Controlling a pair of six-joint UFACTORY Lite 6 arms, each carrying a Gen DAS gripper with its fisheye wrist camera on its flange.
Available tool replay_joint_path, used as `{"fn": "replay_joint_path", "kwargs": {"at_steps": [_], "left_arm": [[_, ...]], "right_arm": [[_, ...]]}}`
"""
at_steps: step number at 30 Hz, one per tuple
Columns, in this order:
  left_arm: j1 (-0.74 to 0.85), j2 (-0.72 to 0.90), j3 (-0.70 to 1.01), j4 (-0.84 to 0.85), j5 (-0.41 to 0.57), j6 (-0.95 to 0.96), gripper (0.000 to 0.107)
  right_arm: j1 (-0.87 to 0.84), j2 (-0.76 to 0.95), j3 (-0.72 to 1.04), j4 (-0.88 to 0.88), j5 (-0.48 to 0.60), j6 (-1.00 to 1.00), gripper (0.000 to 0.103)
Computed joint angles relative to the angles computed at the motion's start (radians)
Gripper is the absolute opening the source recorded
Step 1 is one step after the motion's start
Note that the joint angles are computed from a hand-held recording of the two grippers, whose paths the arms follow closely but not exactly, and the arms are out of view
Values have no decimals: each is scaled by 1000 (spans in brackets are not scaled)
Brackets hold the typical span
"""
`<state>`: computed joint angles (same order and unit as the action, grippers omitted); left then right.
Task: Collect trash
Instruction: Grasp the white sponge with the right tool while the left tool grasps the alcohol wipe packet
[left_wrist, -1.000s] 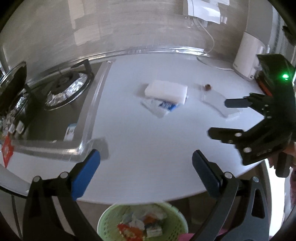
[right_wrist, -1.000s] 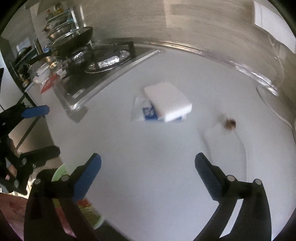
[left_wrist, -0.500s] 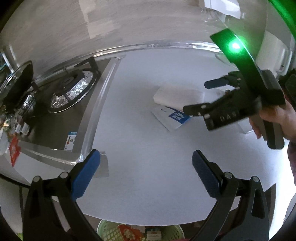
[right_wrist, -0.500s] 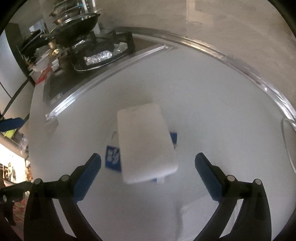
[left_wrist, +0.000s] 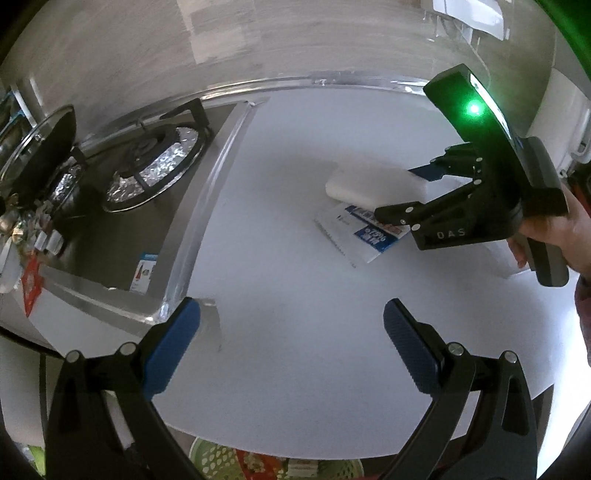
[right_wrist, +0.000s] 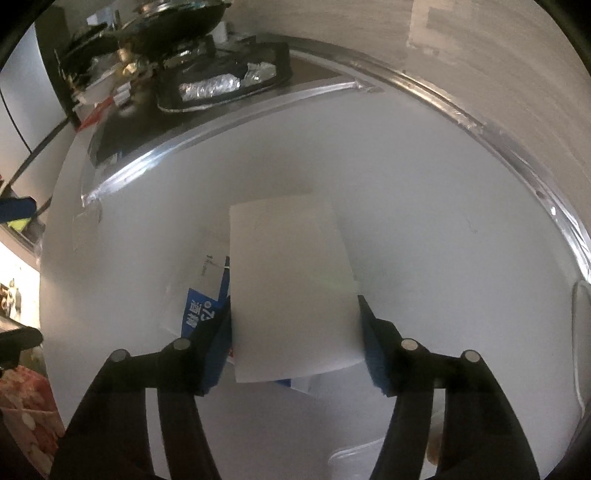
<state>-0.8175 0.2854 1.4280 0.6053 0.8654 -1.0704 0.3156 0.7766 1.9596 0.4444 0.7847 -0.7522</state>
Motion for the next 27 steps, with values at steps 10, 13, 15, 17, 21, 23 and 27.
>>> {"fn": "replay_joint_path", "kwargs": {"at_steps": [10, 13, 15, 17, 21, 23, 27], "left_arm": [[49, 156, 152, 9, -156, 285, 95], [100, 248, 257, -107, -217, 510, 95], [145, 325, 341, -230, -244, 691, 95], [180, 390, 418, -351, -243, 847, 95], [229, 534, 591, -516, -206, 1101, 95], [239, 603, 679, -544, -169, 1169, 95], [270, 728, 863, -647, -83, 1310, 96]], "right_arm": [[-155, -98, -49, 209, 66, -66, 62], [-213, -147, -103, 257, 88, -86, 62], [-238, -178, -145, 267, 89, -92, 62], [-265, -220, -210, 272, 79, -108, 62], [-308, -274, -300, 281, 72, -118, 62], [-328, -299, -339, 297, 71, -129, 62], [-351, -352, -411, 317, 55, -140, 62]]}}
